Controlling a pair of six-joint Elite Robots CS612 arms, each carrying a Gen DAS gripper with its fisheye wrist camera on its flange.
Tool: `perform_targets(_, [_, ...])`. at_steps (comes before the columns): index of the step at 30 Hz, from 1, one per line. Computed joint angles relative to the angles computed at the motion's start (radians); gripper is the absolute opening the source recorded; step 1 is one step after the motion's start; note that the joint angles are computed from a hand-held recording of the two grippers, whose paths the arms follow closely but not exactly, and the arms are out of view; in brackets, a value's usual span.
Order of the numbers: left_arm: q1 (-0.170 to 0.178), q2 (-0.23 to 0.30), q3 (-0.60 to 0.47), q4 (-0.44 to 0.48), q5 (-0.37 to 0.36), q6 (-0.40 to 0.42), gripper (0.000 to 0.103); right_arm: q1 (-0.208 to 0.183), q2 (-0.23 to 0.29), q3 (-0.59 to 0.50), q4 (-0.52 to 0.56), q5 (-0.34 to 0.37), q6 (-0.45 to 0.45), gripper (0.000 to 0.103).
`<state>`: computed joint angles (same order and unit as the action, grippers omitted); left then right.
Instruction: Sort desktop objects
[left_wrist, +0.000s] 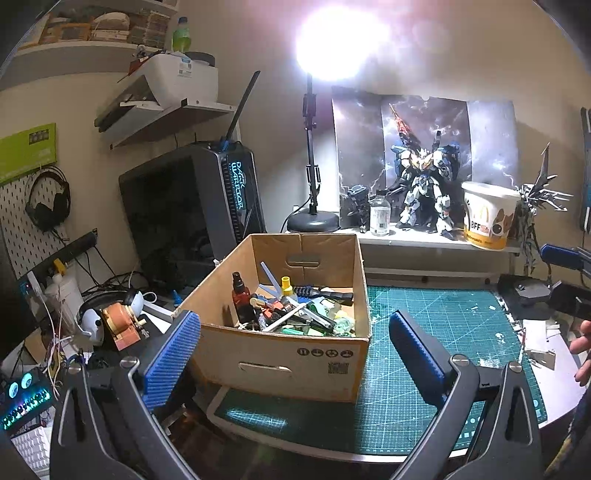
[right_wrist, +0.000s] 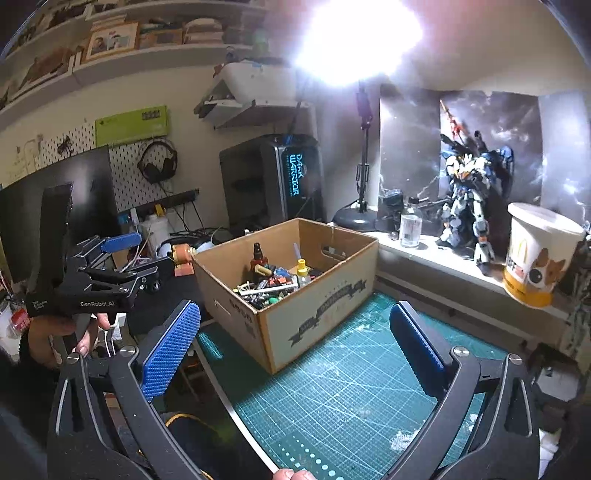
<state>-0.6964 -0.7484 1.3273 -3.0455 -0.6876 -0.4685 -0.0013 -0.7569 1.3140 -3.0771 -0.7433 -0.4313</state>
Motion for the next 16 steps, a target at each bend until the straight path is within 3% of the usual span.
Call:
perform_targets(9, [0.002,0.0,0.007,-0.012,0.004,-0.009,0.103,0.002,-0.011,0.017,0.006,-0.007,-0.017,0.103])
perform_targets(16, [-0.002,0.01,-0.001,0.005,0.06,-0.012,0.103,0.005,-0.006,0.008,0.023,-0.019,-0.024,0.103])
